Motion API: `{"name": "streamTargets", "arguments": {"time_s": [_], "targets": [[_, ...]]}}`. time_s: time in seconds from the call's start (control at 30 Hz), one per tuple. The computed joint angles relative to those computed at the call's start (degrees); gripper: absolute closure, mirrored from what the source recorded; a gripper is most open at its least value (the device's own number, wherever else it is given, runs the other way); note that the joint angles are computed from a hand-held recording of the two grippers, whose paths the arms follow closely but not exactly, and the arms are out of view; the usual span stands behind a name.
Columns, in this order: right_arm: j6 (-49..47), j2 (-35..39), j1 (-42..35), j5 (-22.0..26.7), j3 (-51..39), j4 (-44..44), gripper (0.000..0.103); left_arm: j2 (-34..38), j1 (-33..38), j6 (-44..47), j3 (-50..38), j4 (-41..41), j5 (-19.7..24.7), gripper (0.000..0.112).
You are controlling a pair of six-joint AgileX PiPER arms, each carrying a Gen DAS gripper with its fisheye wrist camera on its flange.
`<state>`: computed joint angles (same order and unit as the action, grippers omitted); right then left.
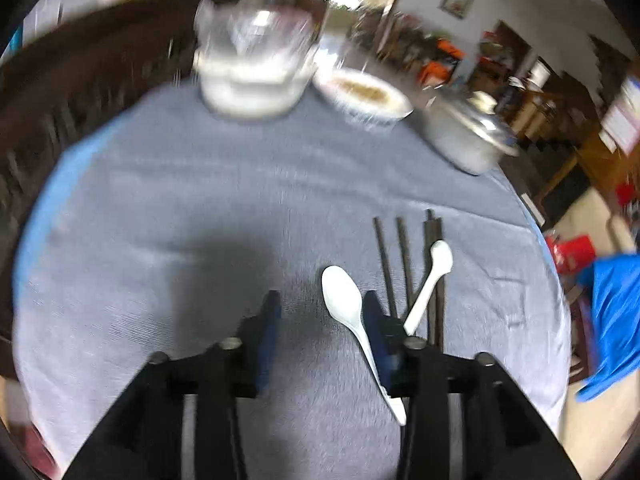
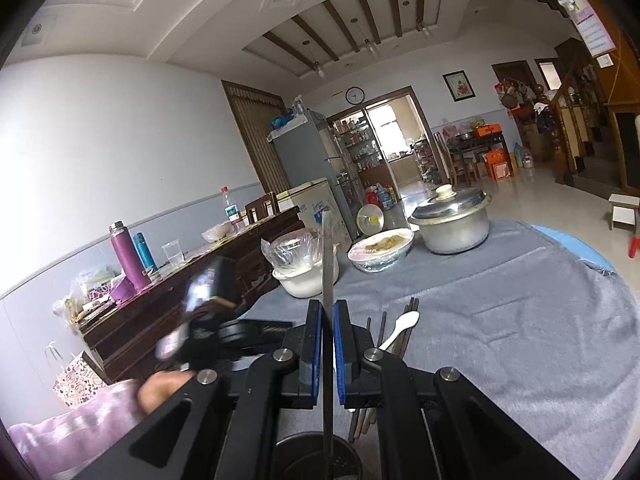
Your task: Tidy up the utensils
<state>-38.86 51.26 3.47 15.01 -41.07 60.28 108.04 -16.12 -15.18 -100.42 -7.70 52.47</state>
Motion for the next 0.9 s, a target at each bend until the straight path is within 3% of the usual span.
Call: {"name": "streamTargets", "arguments": {"time_s": [0.07, 0.17, 0.3, 0.37, 0.4, 0.43, 0.47, 0.63, 0.9], "targets": [[-3.32, 0.41, -1.03, 1.5, 0.06, 3.25, 0.097, 6.62, 0.41, -0.94, -7.77, -1.24, 5.64, 0.056], [-8.21, 1.6, -2.88, 3.73, -0.29, 8.07, 0.097, 12.11, -0.87, -4.25, -13.97, 1.42, 8.85, 0.056], [-12.47, 3.11, -5.22, 6.36, -0.21, 12.73, 0.097, 13.28, -3.23, -5.27, -13.55, 5.27, 6.07, 0.056], [-13.37, 3.24, -5.77, 6.98, -0.01, 13.93, 0.097, 12.49, -4.94, -5.88, -11.77, 9.08, 4.01, 0.068], [-13.9, 3.36, -6.0, 7.24, -0.02, 14.54, 0.097, 12.27, -5.56, -6.1, -11.12, 10.62, 3.32, 0.09], [-14.23, 3.39, -6.05, 7.35, 0.0, 14.92, 0.097, 11.9, -6.31, -6.01, -10.05, 12.39, 2.57, 0.101], [-14.46, 3.45, -6.12, 7.45, 0.01, 15.11, 0.097, 11.5, -6.31, -5.44, -9.2, 12.15, 1.67, 0.102], [-11.28, 2.74, -4.89, 5.77, 0.16, 12.23, 0.097, 5.92, -5.66, -4.91, -2.22, 12.4, -3.64, 0.105], [-5.52, -0.91, 0.07, -0.41, 1.82, 5.77, 0.097, -16.42, -7.32, -7.11, 17.08, 14.53, -13.53, 0.105]]}}
